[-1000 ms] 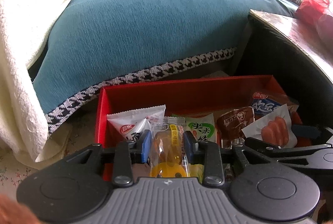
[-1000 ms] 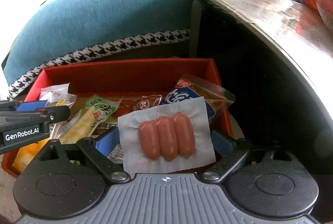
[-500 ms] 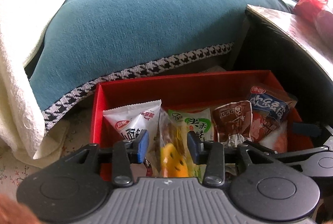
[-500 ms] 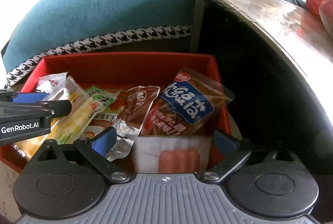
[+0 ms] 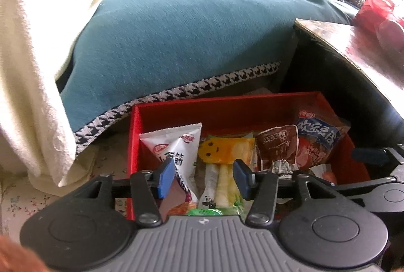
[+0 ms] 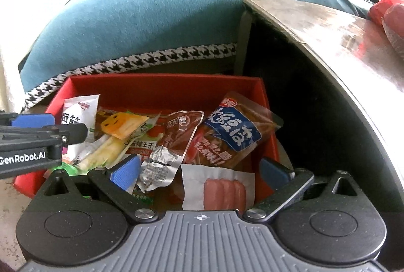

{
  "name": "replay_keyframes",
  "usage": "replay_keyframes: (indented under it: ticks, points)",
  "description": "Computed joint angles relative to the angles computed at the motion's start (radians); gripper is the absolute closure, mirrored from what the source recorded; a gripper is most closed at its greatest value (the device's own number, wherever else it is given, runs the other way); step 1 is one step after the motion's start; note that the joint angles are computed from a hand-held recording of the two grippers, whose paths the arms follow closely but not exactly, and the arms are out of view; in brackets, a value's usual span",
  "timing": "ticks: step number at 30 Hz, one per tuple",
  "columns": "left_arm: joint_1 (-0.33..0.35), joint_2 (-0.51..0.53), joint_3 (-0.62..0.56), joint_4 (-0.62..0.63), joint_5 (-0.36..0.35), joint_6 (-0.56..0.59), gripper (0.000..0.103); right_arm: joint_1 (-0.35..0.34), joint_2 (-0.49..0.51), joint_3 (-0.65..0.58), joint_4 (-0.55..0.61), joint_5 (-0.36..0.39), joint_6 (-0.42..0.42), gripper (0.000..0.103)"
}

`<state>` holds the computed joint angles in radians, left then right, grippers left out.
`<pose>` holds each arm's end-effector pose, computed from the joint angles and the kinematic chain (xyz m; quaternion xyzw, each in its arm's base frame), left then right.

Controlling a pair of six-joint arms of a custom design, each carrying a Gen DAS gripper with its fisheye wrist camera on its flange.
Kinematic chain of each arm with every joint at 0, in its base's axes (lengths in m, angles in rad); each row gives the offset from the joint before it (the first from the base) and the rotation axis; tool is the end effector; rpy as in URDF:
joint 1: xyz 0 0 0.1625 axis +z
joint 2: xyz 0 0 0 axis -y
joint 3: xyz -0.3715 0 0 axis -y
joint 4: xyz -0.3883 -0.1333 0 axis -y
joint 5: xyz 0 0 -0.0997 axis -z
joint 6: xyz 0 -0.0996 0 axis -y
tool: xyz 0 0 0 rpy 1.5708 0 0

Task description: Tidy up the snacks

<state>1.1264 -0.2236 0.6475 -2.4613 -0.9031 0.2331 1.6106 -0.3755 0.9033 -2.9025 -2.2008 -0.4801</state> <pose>-0.1853 -0.8426 0.0602 0.2340 0.8921 -0.2508 0.2940 0.1067 -0.8046 0.1191 0.1078 -0.8768 0.3007 0.3595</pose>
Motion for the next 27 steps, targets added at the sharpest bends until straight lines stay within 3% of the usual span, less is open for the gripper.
replay_keyframes:
  ticks: [8, 20, 27]
  points:
    - [-0.004, -0.047, 0.068, -0.041, 0.005, -0.014, 0.057, 0.005, -0.037, 0.061, -0.031, -0.008, 0.020, 0.001]
    - [-0.032, -0.251, 0.414, -0.215, 0.009, -0.029, 0.051, 0.038, -0.196, 0.340, -0.166, 0.053, 0.102, 0.000]
    - [-0.048, -0.346, 0.581, -0.274, -0.005, -0.053, 0.051, 0.053, -0.245, 0.461, -0.244, 0.043, 0.107, 0.000]
